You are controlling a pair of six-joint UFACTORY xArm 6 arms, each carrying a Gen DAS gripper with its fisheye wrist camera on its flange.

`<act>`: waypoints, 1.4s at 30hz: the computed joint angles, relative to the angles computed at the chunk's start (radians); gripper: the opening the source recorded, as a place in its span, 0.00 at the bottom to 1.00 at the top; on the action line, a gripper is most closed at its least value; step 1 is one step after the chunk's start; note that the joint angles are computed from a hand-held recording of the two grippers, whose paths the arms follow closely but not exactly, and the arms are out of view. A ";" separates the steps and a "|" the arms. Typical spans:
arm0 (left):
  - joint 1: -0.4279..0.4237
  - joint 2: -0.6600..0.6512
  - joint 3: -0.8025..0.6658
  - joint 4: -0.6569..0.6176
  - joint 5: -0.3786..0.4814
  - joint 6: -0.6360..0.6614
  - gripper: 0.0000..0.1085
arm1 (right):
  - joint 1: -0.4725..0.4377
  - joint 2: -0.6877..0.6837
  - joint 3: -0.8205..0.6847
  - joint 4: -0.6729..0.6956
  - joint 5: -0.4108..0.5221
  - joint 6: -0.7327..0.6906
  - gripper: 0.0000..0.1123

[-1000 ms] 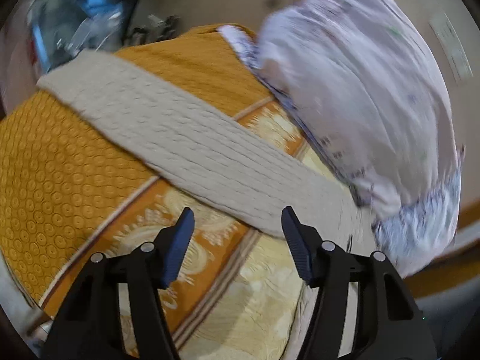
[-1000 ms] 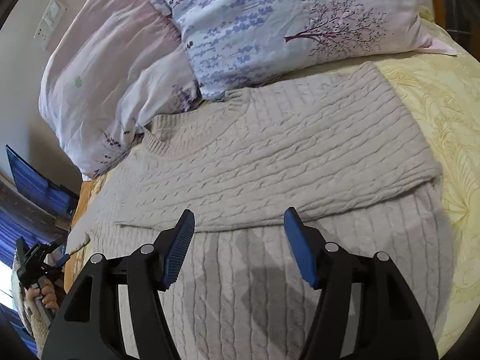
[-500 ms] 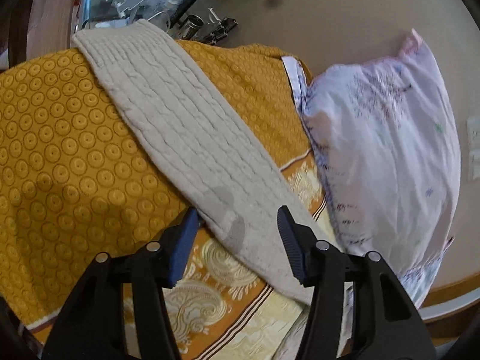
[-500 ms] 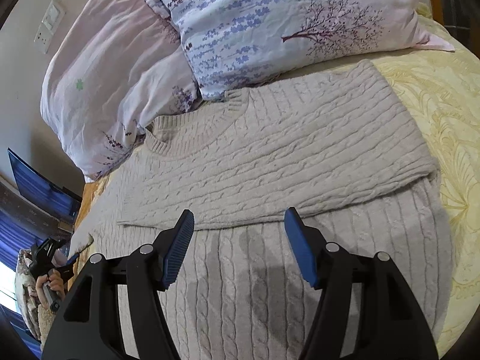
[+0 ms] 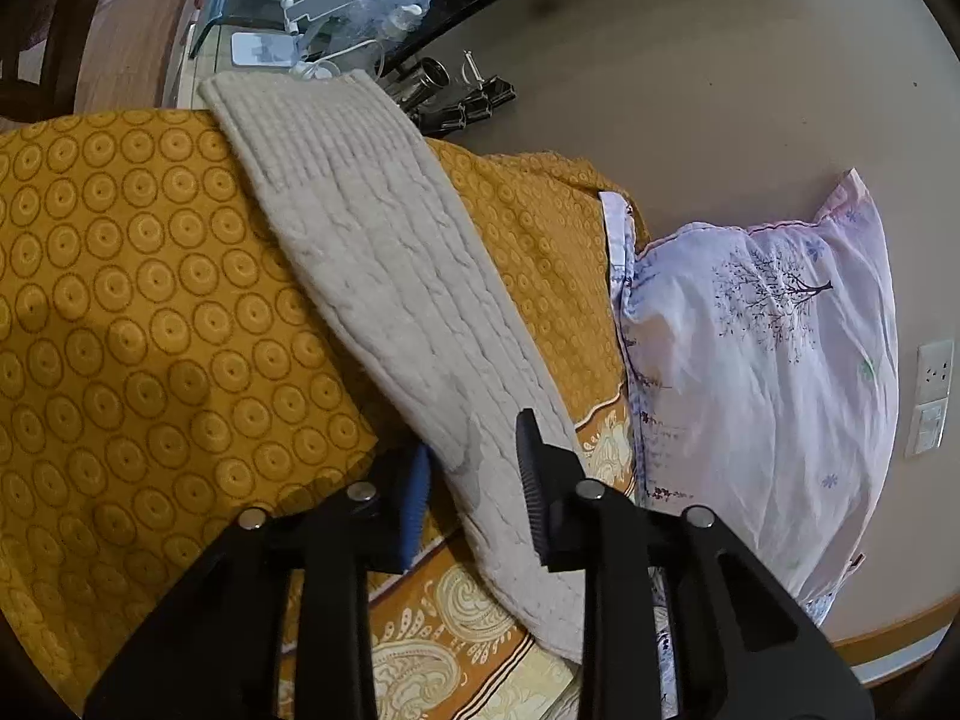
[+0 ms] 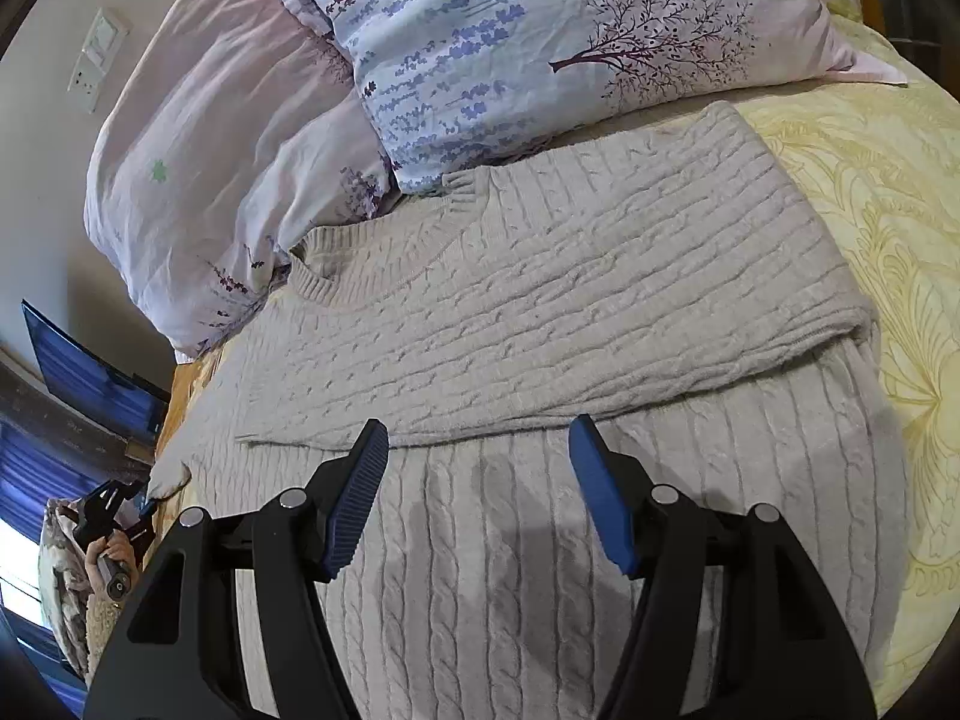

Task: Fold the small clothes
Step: 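Move the left gripper to the other sleeve cuff and grasp it, then fold the held sleeve with the left gripper across the chest, release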

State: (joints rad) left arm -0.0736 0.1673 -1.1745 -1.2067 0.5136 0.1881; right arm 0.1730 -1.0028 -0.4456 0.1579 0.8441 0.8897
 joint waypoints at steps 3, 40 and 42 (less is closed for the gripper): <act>-0.005 0.013 -0.015 0.026 -0.017 -0.019 0.18 | -0.001 -0.009 0.008 0.009 -0.003 0.000 0.57; -0.621 0.125 -0.192 -0.292 0.136 0.298 0.06 | -0.030 -0.211 0.079 -0.019 0.092 0.074 0.63; -0.635 0.131 -0.183 -0.285 0.130 0.278 0.09 | -0.027 -0.212 0.076 -0.024 0.094 0.073 0.63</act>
